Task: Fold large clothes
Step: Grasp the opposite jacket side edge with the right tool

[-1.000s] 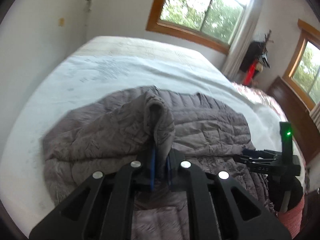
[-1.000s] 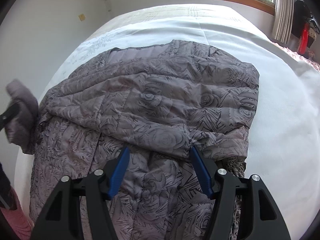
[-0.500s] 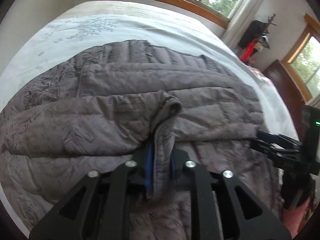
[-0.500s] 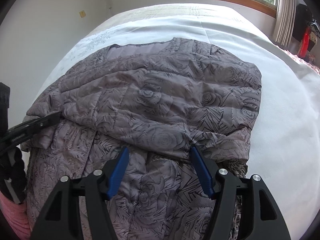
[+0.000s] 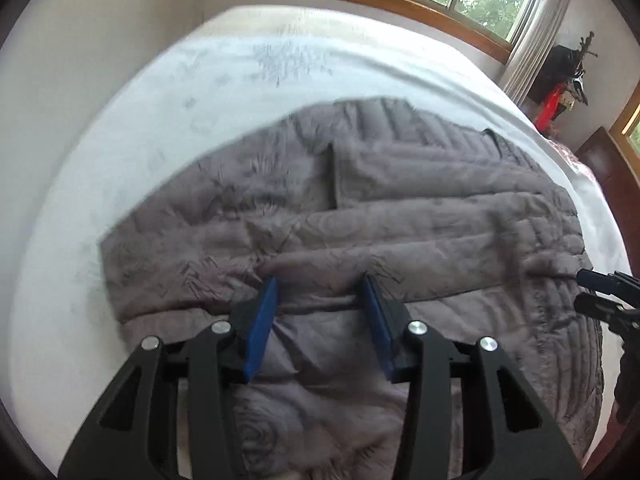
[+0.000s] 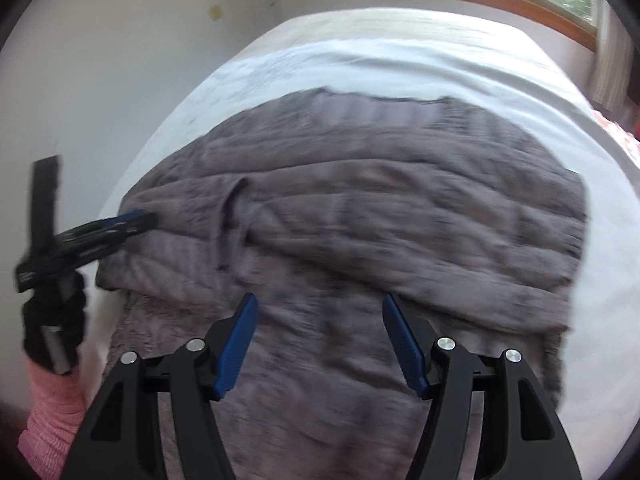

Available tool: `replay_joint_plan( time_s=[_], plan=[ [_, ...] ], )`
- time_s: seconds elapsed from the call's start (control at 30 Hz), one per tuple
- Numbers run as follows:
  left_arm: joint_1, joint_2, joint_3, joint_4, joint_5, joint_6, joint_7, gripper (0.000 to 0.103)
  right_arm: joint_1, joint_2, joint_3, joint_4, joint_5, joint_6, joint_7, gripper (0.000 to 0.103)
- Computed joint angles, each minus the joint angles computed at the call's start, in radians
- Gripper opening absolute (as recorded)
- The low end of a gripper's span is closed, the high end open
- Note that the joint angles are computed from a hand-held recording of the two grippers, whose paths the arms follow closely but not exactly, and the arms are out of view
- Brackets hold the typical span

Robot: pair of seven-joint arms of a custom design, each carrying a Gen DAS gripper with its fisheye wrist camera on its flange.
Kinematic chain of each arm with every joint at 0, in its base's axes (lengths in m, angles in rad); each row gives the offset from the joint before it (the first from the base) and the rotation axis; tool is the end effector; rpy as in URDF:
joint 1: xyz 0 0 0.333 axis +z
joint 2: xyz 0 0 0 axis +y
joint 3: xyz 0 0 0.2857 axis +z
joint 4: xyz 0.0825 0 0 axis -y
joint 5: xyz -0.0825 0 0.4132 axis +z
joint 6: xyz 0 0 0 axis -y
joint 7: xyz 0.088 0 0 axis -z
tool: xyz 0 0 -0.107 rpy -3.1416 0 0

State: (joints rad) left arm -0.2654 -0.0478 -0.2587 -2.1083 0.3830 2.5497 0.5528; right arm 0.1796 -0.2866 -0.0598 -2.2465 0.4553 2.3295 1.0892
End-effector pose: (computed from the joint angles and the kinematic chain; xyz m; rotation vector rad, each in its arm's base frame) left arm 0.5163 -0.3056 0.4458 -2.1571 1.7200 -0.6722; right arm 0.5288 0.0700 0.4834 -2.1326 1.4986 -0.0909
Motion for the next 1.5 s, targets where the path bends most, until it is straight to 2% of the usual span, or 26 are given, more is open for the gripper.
replay_joint_plan(
  time_s=[0.13, 0.27, 0.37, 0.4, 0.47, 0.53, 0.6, 0.73, 0.83, 0.93, 1.03, 1.2, 1.33, 1.4, 1.5],
  plan=[
    [-0.003, 0.028, -0.001, 0.007, 0.077, 0.003, -0.027, 0.043, 0.035, 0.067, 0.035, 0.056, 0.007, 0.001, 0.02, 0.065],
    [0.004, 0.007, 0.014, -0.036, 0.004, 0.079, 0.003, 0.043, 0.053, 0.14, 0.053, 0.119, 0.043, -0.005, 0.032, 0.065],
    [0.007, 0.005, 0.01, -0.036, -0.007, 0.086, 0.005, 0.043, 0.053, 0.189, 0.068, 0.154, 0.031, -0.003, 0.075, 0.065],
    [0.007, 0.005, 0.008, -0.035, -0.004, 0.084, -0.001, 0.043, 0.053, 0.197, 0.072, 0.158, 0.031, 0.002, 0.082, 0.062],
    [0.008, 0.005, 0.007, -0.033, -0.001, 0.088, -0.009, 0.043, 0.052, 0.216, 0.075, 0.17, 0.048, 0.014, 0.066, 0.046],
    [0.009, -0.006, 0.008, -0.04, -0.009, 0.098, -0.011, 0.042, 0.047, 0.238, 0.065, 0.199, 0.136, -0.045, 0.017, 0.01],
    [0.013, -0.034, 0.007, -0.06, -0.009, 0.12, -0.024, 0.042, 0.037, 0.247, 0.067, 0.212, 0.163, -0.058, 0.006, 0.005],
    [0.043, -0.099, -0.018, -0.093, 0.086, 0.145, -0.116, 0.042, 0.016, 0.202, 0.056, 0.183, 0.207, -0.001, -0.036, 0.004],
    [0.068, -0.133, -0.044, -0.104, 0.175, 0.148, -0.19, 0.042, -0.006, 0.171, 0.039, 0.168, 0.189, 0.048, -0.018, 0.004],
    [0.075, -0.14, -0.054, -0.101, 0.202, 0.16, -0.206, 0.042, -0.03, 0.146, 0.018, 0.152, 0.162, 0.077, 0.003, 0.004],
    [0.072, -0.121, -0.06, -0.076, 0.215, 0.136, -0.196, 0.042, -0.064, 0.127, -0.016, 0.137, 0.151, 0.102, 0.02, 0.004],
    [0.047, -0.048, -0.052, -0.001, 0.223, 0.091, -0.166, 0.042, -0.125, 0.119, -0.049, 0.118, 0.096, 0.144, 0.083, 0.004],
    [0.008, 0.057, -0.033, 0.114, 0.226, 0.046, -0.12, 0.042, -0.154, 0.135, -0.08, 0.125, 0.142, 0.127, 0.057, 0.004],
    [-0.016, 0.121, -0.019, 0.185, 0.21, 0.02, -0.087, 0.042, -0.165, 0.151, -0.079, 0.133, 0.15, 0.13, 0.058, 0.004],
    [-0.051, 0.216, 0.008, 0.289, 0.18, -0.037, -0.048, 0.041, -0.179, 0.173, -0.06, 0.137, 0.091, 0.152, 0.096, 0.004]
  ],
)
